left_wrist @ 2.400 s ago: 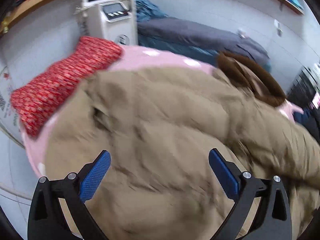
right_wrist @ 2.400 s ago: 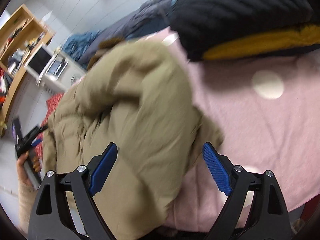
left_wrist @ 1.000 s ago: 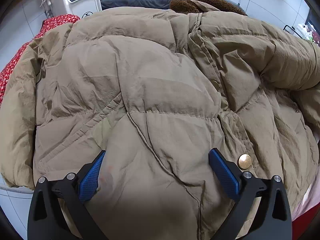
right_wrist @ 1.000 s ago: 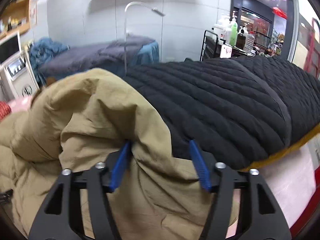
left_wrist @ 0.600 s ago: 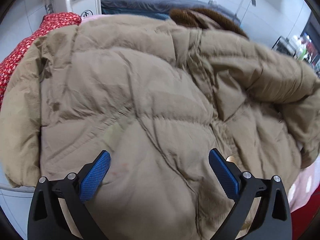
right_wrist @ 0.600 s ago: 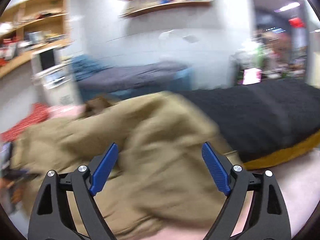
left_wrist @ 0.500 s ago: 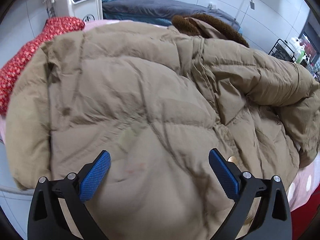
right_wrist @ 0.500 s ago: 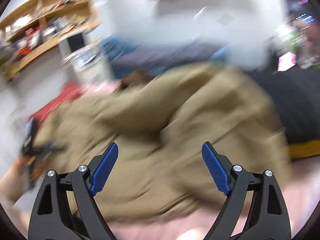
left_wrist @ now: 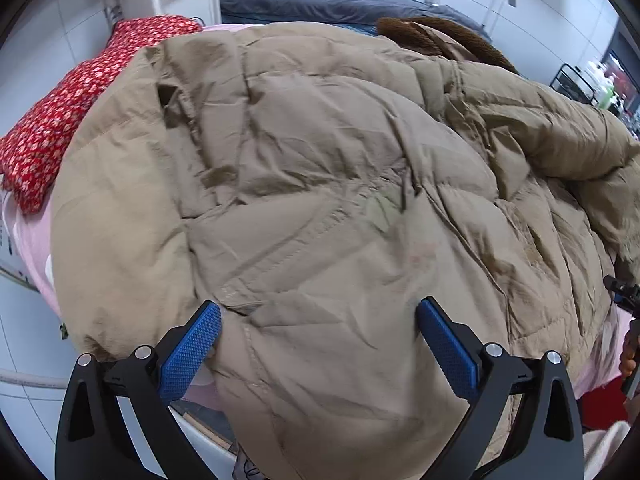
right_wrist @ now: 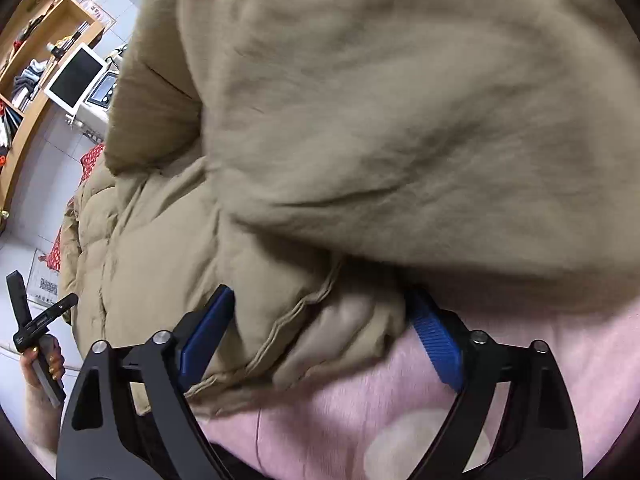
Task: Fold large clothes
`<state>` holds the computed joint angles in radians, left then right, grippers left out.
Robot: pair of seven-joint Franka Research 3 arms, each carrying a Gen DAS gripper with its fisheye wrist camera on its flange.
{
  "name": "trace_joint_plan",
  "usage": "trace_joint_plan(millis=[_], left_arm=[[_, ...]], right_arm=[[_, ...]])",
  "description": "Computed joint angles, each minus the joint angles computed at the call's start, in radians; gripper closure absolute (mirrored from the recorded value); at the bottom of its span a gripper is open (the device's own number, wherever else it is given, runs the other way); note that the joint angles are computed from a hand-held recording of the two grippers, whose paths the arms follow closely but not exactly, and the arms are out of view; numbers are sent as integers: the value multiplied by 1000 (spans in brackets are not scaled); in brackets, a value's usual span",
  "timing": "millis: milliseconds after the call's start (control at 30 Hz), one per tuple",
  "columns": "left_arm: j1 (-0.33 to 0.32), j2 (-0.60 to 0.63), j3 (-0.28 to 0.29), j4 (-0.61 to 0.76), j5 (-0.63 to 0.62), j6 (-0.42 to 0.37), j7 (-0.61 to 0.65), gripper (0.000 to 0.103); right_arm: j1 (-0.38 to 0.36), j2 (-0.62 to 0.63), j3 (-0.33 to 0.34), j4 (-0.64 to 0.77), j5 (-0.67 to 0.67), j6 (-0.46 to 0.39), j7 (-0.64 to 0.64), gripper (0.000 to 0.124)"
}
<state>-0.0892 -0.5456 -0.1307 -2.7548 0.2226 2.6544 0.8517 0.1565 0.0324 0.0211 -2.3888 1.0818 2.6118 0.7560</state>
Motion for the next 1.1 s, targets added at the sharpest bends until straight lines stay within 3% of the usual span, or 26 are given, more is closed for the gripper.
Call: trace_joint_plan(millis=[100,133,167,267,367,433,567,667,800,933,1100], left_arm=[[9,4,-17,10,19,-2,-13,6],[9,7,-22,14,27,-3,-14,6],[6,12,-22,18,30,-1,-13,6],[-3,35,-25,42,37,-12,-7,6],[-15,36,-24,56,44,-18,13,6],[-22,30,-20,68,50,-31,38,6],[-27,19,-10,88,56,-59,87,6],[-29,26,-1,100,43,-59,110,6],[-28,60,-11,119,31,-42,109,6],[-45,105,-40,147,29,-19,95,6],[-63,172,-88,204,82,-14,71,6]], right_arm=[[12,-5,9,-9,-48,33,16,30],[17,-7,11,-11,-89,45,33,36],[21,-17,7,-12,-107,27,32,60],[-9,-49,-20,-20,-3,-166,4,95],[-36,-101,-51,-42,-4,-346,8,103],[-44,-151,-60,-63,-58,-415,18,105],[-45,-245,-67,-90,-246,-590,55,106],[-14,-282,-33,-99,-371,-641,68,106],[23,-291,-7,-105,-450,-577,74,97],[40,-295,16,-61,-572,-522,139,71],[23,-344,60,-52,-870,-455,243,56]])
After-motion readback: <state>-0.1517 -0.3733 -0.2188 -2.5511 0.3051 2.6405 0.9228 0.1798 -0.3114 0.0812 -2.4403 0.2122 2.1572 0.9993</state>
